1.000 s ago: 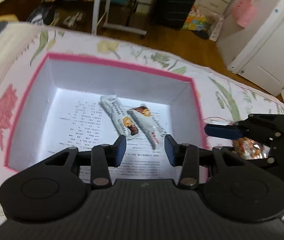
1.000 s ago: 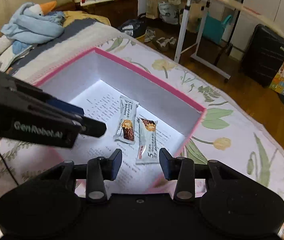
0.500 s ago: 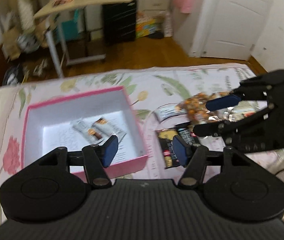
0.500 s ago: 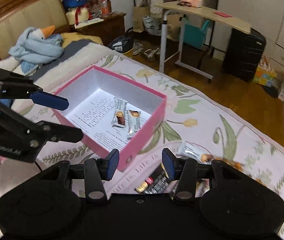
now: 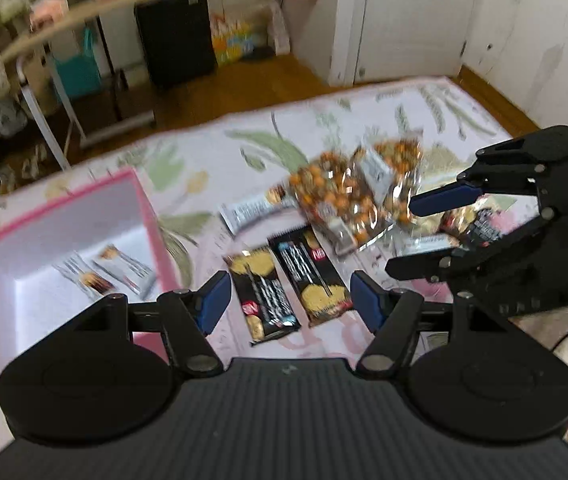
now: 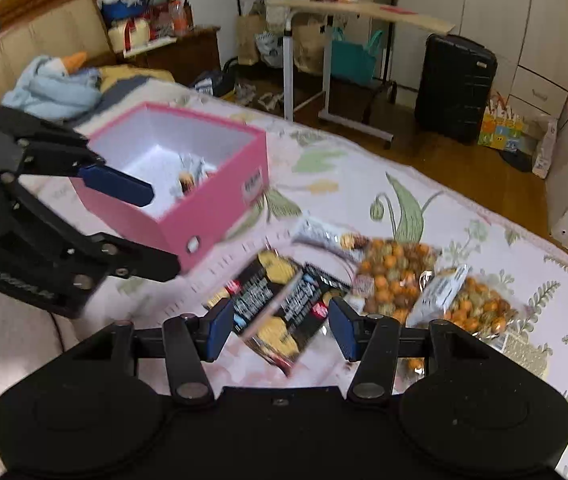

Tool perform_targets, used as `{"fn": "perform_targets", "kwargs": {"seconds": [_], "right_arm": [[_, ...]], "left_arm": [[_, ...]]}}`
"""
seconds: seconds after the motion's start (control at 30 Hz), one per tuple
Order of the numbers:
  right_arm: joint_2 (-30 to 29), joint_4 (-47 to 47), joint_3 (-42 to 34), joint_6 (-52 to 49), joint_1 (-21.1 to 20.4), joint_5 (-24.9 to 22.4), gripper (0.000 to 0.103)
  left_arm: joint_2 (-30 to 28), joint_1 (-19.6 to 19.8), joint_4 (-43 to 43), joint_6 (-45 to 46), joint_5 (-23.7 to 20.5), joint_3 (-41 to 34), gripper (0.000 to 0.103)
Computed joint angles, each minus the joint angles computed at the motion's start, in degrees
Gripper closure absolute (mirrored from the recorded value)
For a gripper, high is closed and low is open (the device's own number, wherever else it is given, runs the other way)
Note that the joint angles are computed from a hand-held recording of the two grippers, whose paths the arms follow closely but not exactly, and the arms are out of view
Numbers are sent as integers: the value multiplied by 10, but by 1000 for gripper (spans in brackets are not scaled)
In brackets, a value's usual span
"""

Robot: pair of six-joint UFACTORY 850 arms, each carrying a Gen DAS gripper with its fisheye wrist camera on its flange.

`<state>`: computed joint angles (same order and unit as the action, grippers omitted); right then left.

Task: Organize snacks
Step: 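Grasp a black NB cracker pack with the left tool while the right tool grasps another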

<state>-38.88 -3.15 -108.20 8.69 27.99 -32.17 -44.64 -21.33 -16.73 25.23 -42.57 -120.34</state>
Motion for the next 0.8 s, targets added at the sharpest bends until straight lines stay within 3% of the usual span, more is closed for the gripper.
{"fn": "perform_targets", "kwargs": {"seconds": [0.07,0.27,0.4,0.57,0.63,0.73,0.8], "right_arm": [[-12,19,2,-26,-5,5,45],[-62,59,-19,-76,-12,11,46],[-87,67,-22,-61,-13,28,46],[-97,32,-5,12,-8,62,45],[-97,40,-3,20,-10,75,38],[-104,57,-9,21,-12,78,34],[-104,51,-6,28,-11,92,32]], "left_arm": [[-29,-11,50,-56,-15,-28,38],[-89,-25,124,-162,0,-71,41],[-105,-24,149,-178,37,-70,42],[-133,-27,171,-203,22,-96,42],[-138,-29,199,-234,28,-97,42],[-160,-27,198,-248,5,-134,42],[-193,-24,179,-258,-34,-188,41]]}}
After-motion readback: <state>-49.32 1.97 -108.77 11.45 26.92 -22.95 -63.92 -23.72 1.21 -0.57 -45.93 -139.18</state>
